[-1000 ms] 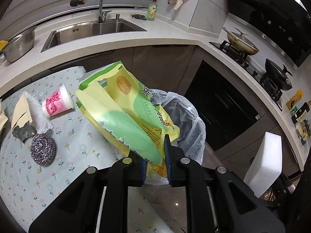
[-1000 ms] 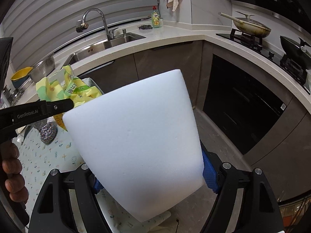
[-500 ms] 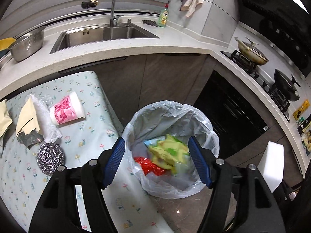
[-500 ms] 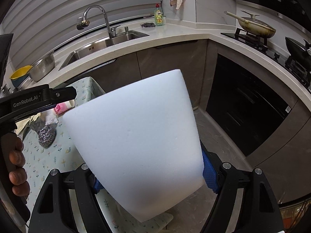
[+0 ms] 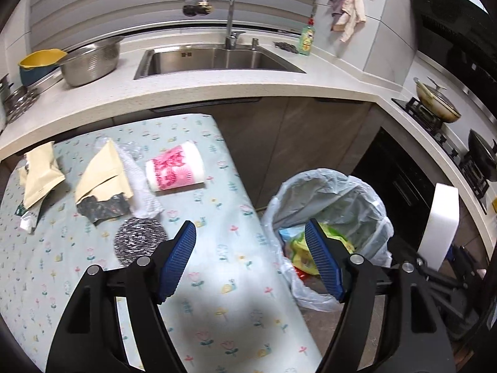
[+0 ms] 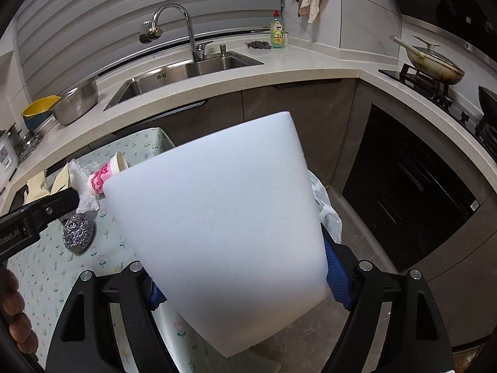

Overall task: Collect trash
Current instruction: 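Open the left tool over the bin while the right tool releases the sponge, then move both tools back over the table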

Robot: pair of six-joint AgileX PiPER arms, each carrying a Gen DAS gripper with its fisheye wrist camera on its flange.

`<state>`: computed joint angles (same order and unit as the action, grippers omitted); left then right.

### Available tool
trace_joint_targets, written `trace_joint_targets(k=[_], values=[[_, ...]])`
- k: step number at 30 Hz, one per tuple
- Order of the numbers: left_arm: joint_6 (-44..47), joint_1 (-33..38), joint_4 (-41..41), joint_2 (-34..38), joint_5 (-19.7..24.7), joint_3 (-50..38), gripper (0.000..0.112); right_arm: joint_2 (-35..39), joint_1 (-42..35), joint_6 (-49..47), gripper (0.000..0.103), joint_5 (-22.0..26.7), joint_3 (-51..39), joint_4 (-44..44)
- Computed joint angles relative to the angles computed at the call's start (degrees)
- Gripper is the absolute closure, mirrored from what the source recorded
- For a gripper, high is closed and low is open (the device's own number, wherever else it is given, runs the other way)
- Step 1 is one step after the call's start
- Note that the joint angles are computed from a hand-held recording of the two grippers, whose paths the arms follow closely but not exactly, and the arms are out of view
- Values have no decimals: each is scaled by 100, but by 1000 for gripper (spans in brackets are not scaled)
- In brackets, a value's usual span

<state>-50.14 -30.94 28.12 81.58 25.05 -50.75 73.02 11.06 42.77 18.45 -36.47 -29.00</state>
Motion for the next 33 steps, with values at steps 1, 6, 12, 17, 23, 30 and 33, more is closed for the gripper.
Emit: trace_joint_targets(k=[1, 6, 12, 17, 23, 30, 33], values=[[-97, 53, 106, -54, -2, 68, 39, 128, 14, 85, 25, -4, -86, -74], [-383, 242, 462, -231, 56, 264, 35, 432, 150, 902, 20, 100, -401, -808], [-503, 560, 532, -518, -25, 538, 26, 422, 439, 1529, 19, 311, -578, -1371], [-377, 761, 424, -713, -56, 686, 26, 332, 692, 1640, 19, 467, -638, -1416], [-241, 903, 341, -939, -24, 812, 26, 138, 1050, 1803, 19, 669, -630, -1516], [-102, 1091, 267, -1253, 62, 943, 23, -38, 1535, 2087, 19, 973, -679, -1663], [36, 1194, 176, -1404, 104, 1000, 23, -61, 1753, 2187, 19, 1081, -735, -1693]])
